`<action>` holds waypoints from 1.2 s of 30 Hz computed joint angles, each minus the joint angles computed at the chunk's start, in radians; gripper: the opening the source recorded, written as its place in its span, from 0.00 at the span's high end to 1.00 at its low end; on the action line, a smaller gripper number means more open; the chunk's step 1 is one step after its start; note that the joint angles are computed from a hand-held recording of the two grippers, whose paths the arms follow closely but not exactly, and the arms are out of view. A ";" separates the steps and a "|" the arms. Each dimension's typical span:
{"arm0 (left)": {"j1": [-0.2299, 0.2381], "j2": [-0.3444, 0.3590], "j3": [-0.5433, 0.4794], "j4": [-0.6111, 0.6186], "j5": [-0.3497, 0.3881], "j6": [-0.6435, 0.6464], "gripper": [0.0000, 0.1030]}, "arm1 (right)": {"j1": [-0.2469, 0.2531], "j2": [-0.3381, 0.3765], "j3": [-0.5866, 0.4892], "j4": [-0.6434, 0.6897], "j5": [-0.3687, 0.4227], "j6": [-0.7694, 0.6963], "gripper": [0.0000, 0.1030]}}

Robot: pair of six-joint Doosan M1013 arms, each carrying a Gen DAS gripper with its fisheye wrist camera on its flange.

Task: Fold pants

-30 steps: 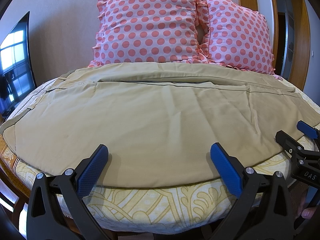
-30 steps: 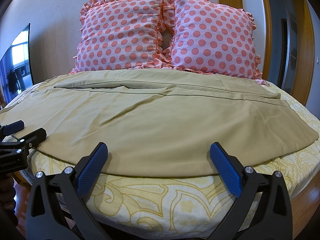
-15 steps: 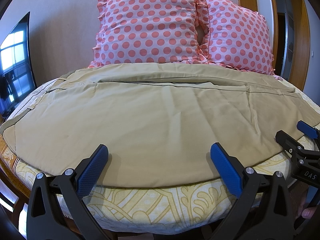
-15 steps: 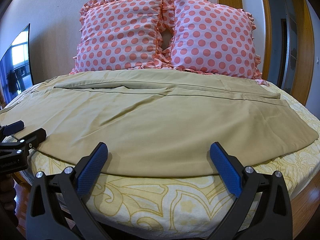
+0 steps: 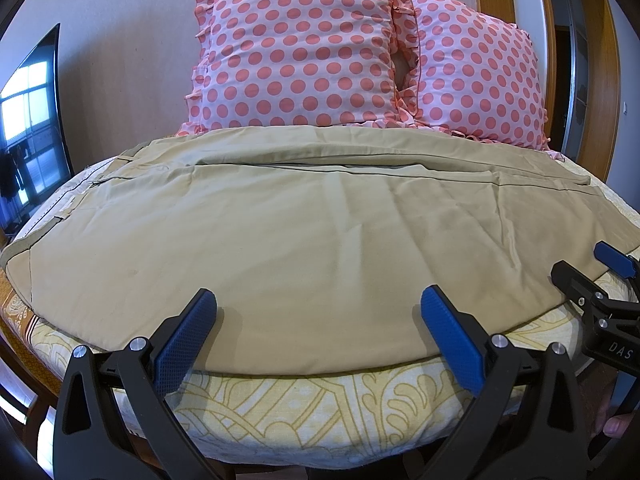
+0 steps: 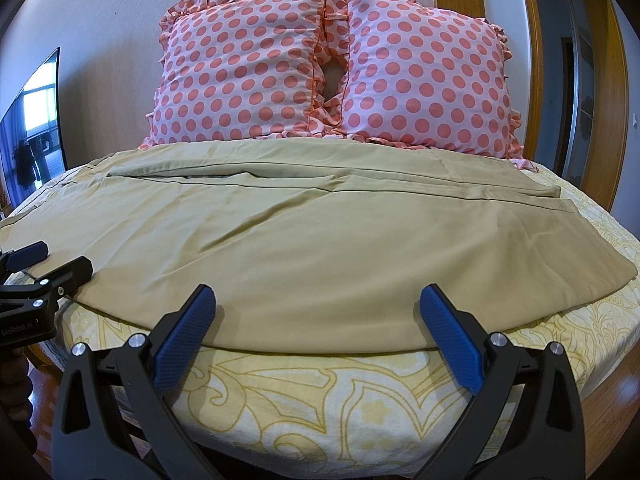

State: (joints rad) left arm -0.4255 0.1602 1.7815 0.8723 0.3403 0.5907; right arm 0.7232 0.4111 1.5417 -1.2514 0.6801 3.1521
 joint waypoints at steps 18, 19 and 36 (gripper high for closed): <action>0.000 0.000 0.001 0.007 -0.001 -0.007 0.01 | 0.000 0.000 0.000 -0.002 0.000 0.001 0.02; 0.000 0.000 0.001 0.007 -0.001 -0.007 0.01 | 0.000 0.000 0.000 -0.001 0.000 0.001 0.02; 0.019 0.025 -0.114 -0.091 0.052 0.094 0.01 | -0.208 -0.052 -0.129 0.440 -0.059 -0.203 0.02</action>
State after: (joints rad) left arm -0.4070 0.1856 1.6678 0.7810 0.3922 0.6843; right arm 0.5155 0.3593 1.4131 -0.8115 0.6208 2.9494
